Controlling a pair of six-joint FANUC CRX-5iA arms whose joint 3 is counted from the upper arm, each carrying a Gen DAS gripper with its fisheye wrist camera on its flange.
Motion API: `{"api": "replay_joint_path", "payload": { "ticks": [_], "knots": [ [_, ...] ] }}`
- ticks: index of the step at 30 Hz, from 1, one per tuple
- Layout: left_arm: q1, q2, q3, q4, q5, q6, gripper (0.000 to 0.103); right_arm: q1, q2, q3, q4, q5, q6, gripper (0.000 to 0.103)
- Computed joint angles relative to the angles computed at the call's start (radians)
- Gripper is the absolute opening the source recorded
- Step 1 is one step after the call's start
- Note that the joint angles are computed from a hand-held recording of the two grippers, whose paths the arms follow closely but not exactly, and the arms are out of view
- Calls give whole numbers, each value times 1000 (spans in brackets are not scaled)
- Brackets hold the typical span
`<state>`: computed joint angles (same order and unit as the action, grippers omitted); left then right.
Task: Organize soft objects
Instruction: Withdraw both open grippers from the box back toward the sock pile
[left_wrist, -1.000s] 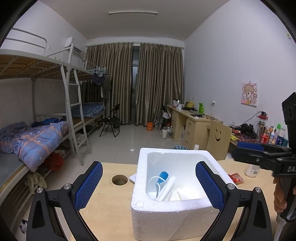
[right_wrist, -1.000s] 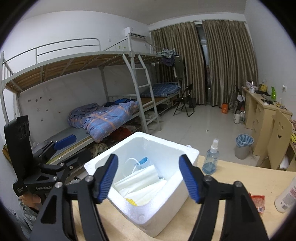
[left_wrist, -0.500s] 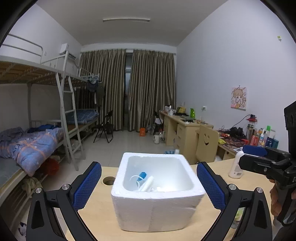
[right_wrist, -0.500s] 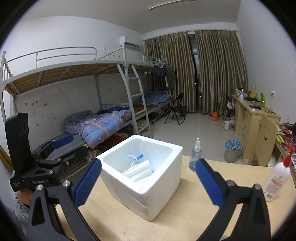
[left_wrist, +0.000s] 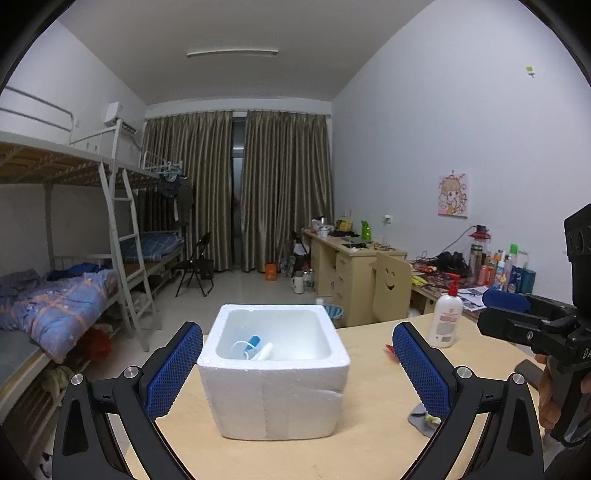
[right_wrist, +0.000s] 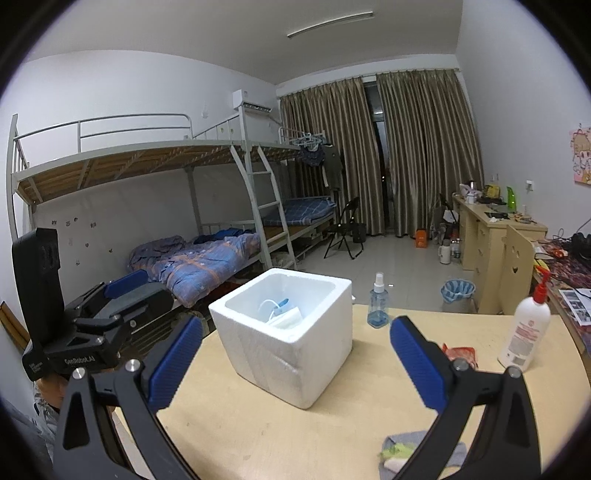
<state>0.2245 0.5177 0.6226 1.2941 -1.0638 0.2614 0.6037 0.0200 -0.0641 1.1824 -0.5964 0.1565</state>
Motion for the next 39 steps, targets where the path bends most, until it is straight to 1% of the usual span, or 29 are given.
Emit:
{"api": "replay_joint_path", "payload": {
  "ticks": [5, 10, 14, 15, 20, 27, 29, 32, 36, 39],
  "knots": [
    [12, -68, -113, 46, -21, -57, 103, 17, -49, -74, 79, -16, -99, 103],
    [26, -130, -215, 81, -40, -121, 103, 40, -80, -120, 119, -38, -152, 103],
    [40, -163, -270, 96, -59, -144, 103, 61, -88, -140, 147, -69, -178, 103],
    [42, -165, -274, 97, -65, -144, 103, 69, -91, -148, 156, -87, -190, 103],
    [53, -186, -311, 105, -92, -154, 103, 90, -107, -178, 190, -113, -239, 103],
    [64, -229, -384, 109, -116, -198, 103, 112, -134, -228, 231, -145, -295, 103],
    [67, -239, -401, 110, -122, -210, 103, 120, -140, -238, 239, -154, -309, 103],
    [72, -239, -408, 105, -137, -200, 103, 132, -145, -250, 234, -171, -308, 103],
    [76, -254, -436, 103, -154, -217, 103, 150, -155, -272, 244, -205, -327, 103],
    [75, -264, -455, 103, -159, -235, 103, 157, -168, -291, 257, -213, -345, 103]
  ]
}}
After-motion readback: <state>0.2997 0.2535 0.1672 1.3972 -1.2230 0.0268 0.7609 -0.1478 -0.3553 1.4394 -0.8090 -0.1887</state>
